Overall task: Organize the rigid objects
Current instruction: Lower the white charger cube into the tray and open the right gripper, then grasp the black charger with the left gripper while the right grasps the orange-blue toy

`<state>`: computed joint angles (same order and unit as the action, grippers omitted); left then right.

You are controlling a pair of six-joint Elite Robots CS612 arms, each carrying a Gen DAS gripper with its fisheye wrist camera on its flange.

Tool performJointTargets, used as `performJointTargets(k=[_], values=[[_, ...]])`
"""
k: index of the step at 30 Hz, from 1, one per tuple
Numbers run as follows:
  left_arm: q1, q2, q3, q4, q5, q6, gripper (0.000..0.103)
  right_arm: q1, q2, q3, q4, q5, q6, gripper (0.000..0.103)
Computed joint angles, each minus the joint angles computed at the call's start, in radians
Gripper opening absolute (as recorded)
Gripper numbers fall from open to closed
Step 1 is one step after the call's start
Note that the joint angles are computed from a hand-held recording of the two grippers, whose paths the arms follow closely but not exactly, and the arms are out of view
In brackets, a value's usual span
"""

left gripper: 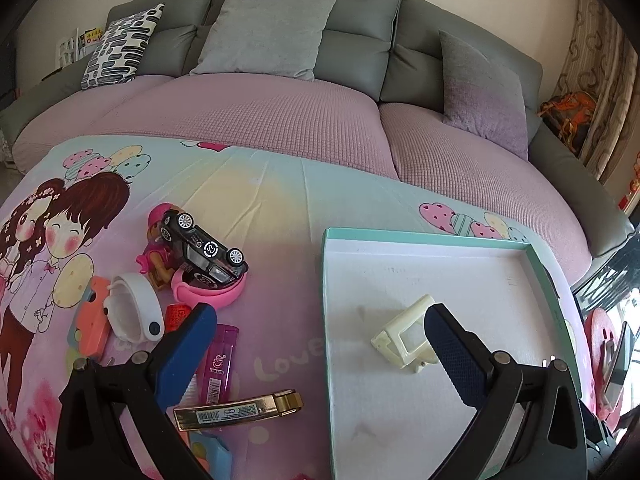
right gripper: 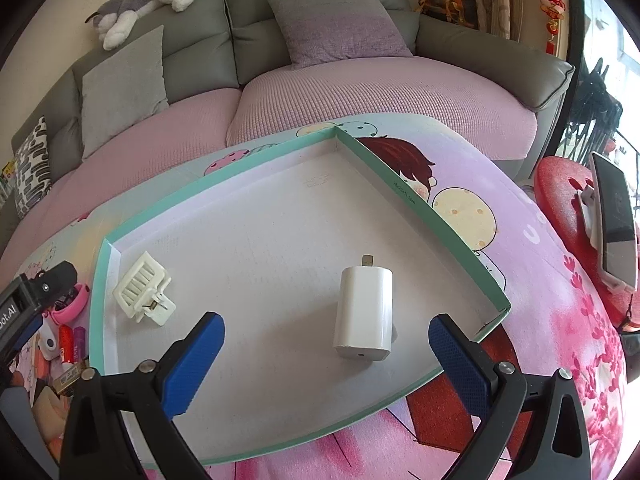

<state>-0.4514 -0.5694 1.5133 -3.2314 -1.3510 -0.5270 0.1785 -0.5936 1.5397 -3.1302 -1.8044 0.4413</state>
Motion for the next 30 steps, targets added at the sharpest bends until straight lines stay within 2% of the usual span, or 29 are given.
performJointTargets(k=[3,7,12,15,22,30], values=[[-0.002,-0.019,0.014,0.036,0.017,-0.006,0.103,0.0,-0.013,0.009,0.014,0.007,0.004,0.103],[-0.004,-0.047,0.052,0.05,0.05,-0.007,0.103,-0.007,-0.025,0.022,0.001,0.079,0.01,0.103],[-0.001,-0.079,0.101,0.078,0.127,-0.006,0.103,0.01,-0.022,0.003,0.019,0.11,-0.048,0.103],[0.009,-0.093,0.122,0.078,0.149,-0.025,0.103,0.023,-0.015,-0.014,0.019,0.121,-0.079,0.103],[0.026,-0.113,0.169,0.053,0.169,-0.037,0.103,0.043,0.002,-0.048,0.017,0.217,-0.107,0.103],[0.061,-0.105,0.185,0.115,0.144,-0.134,0.103,0.077,0.025,-0.099,0.077,0.246,-0.173,0.103]])
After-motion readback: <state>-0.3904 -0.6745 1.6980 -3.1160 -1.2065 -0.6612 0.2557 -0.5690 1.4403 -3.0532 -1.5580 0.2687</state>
